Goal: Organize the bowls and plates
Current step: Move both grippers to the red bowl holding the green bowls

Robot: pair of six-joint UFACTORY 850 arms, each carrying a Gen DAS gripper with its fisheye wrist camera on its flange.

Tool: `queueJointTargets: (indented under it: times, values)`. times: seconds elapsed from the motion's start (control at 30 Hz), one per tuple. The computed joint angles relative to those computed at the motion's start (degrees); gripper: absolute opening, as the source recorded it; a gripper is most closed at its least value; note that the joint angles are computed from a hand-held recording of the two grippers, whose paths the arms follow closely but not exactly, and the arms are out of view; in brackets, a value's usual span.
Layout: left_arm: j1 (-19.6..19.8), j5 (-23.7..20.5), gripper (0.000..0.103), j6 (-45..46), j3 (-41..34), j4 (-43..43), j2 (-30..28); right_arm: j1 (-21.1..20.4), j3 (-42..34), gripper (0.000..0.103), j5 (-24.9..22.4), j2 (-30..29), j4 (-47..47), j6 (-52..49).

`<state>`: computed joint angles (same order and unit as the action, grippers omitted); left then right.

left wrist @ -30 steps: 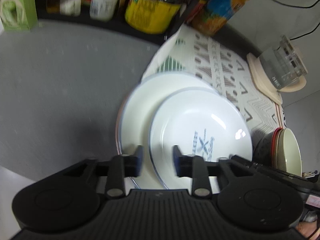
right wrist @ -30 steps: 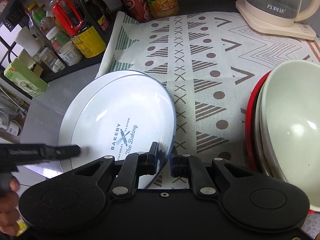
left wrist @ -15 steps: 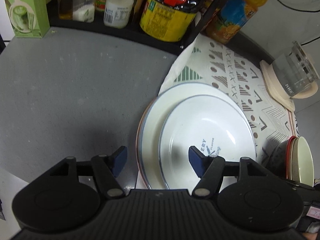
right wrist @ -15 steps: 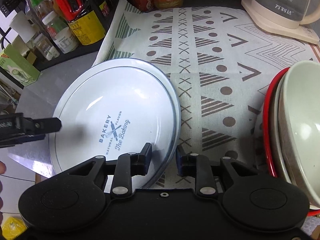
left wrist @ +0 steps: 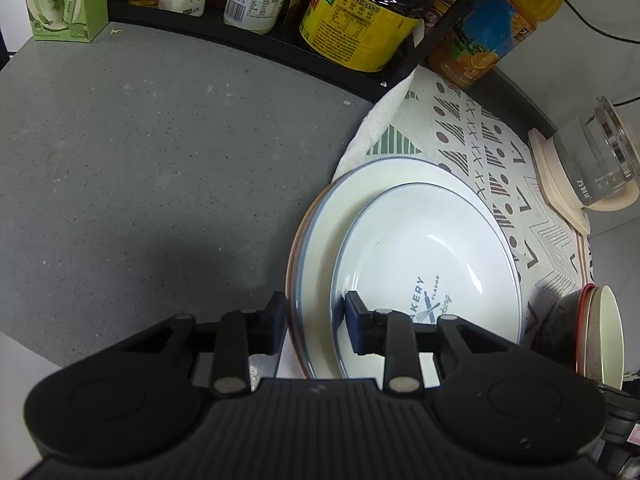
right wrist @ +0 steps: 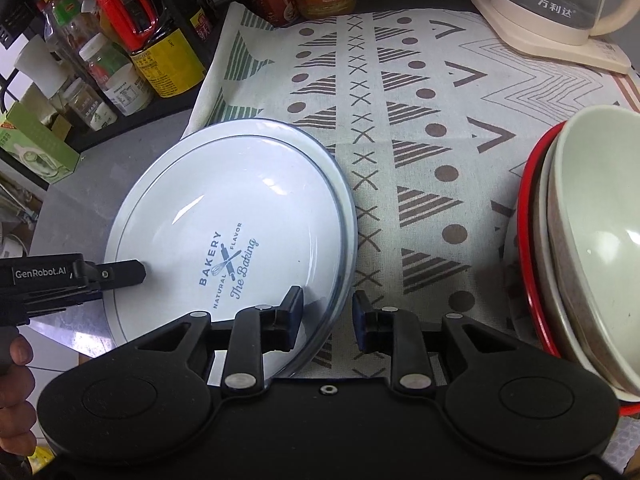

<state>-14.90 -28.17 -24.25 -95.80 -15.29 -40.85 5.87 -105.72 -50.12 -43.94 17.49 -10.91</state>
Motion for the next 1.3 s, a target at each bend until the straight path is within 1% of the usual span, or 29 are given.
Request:
queueJointTargets:
  times: [0.07, 0.13, 0.3, 0.37, 0.4, 0.47, 0.5, 0.53, 0.57, 0.63, 0.67, 0.73, 0.8, 0.83, 1.0, 1.3]
  values:
    - [0.2, 0.2, 0.027, 0.4, 0.0, -0.7, 0.0, 0.1, 0.0, 0.027, 0.0, -0.1, 0.1, 0.4]
    - [0.2, 0.0, 0.027, 1.2, -0.3, -0.8, -0.2, 0.4, 0.1, 0.03, 0.5, -0.1, -0.3, 1.1]
    - [0.0, -2.6, 0.031, -0.1, -2.1, 2.1, -0.7, 0.6, 0.6, 0.031, 1.2, 0.2, -1.0, 2.8]
    - [0.0, -4.1, 0.037, -0.2, -2.9, 2.4, -0.9, 0.6, 1.2, 0.031, 2.0, 1.0, -1.4, 3.2]
    - [-0.1, -4.4, 0.041, -0.2, -3.1, 2.7, -0.8, 0.5, 1.3, 0.032, 2.3, 1.4, -1.0, 2.9]
    - [-0.4, -3.7, 0.05, -0.5, -3.0, 4.1, -0.2, 0.2, 1.3, 0.04, 2.5, 2.2, 0.2, 2.1]
    - [-0.7, -3.8, 0.058, -1.2, -3.3, 5.4, -0.1, 0.0, 1.4, 0.049, 2.8, 2.6, 1.1, 1.5]
    - [-1.0, -4.2, 0.065, -2.2, -3.7, 6.8, 0.0, -0.3, 1.6, 0.055, 3.4, 3.2, 1.8, 0.9]
    - [-1.2, -4.5, 0.067, -3.1, -3.9, 7.9, 0.3, -0.4, 1.7, 0.057, 3.8, 3.7, 2.1, 0.4]
    - [-1.7, -4.6, 0.074, -4.2, -4.3, 8.8, 0.7, -0.8, 1.6, 0.064, 4.2, 4.4, 3.1, -1.1]
    - [-2.0, -4.6, 0.074, -4.4, -4.7, 8.8, 0.7, -1.2, 1.7, 0.067, 4.5, 4.8, 3.9, -2.0]
    - [-2.7, -4.9, 0.077, -4.6, -5.7, 8.8, 0.8, -1.9, 1.9, 0.081, 5.2, 5.6, 5.5, -3.6]
    - [-3.4, -5.7, 0.079, -4.4, -7.2, 8.6, 0.4, -2.6, 2.2, 0.088, 6.3, 6.3, 6.3, -4.3]
    - [-3.8, -6.0, 0.081, -4.3, -8.0, 8.6, 0.1, -3.1, 2.3, 0.09, 6.8, 6.6, 6.5, -4.6]
    - [-6.1, -7.6, 0.082, -3.2, -13.3, 9.6, -2.4, -5.4, 3.4, 0.097, 9.1, 8.5, 7.6, -5.6]
    - [-9.7, -12.0, 0.082, -3.1, -24.7, 8.7, -8.5, -10.3, 5.6, 0.097, 9.6, 10.7, 7.7, -8.5]
